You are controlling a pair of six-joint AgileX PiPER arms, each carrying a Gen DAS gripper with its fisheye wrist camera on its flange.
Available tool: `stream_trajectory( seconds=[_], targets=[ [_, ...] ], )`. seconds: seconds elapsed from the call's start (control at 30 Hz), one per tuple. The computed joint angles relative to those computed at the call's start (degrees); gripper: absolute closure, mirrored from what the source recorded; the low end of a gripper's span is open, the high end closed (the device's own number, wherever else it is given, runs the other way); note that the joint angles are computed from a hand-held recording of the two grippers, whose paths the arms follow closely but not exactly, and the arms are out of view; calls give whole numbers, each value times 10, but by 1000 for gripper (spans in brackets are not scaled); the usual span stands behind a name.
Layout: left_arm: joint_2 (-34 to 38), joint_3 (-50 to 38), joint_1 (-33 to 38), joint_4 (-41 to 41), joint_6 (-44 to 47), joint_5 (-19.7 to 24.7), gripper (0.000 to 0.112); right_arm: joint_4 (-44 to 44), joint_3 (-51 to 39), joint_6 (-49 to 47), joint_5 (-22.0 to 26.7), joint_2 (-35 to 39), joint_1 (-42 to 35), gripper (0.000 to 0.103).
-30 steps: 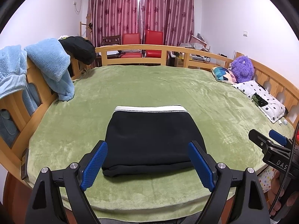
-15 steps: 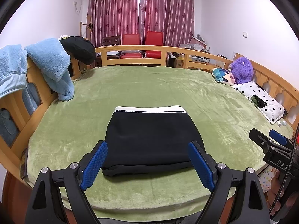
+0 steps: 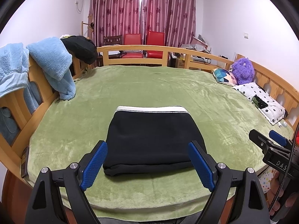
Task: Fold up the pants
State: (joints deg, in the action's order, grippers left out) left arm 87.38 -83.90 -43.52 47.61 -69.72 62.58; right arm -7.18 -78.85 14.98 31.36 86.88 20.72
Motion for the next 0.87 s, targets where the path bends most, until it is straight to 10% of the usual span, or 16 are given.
stream_trajectory(
  seconds=[0.87],
  targets=[
    [0, -8, -3, -2, 1, 4, 25, 16, -14, -14, 8, 8, -1, 2]
  ],
)
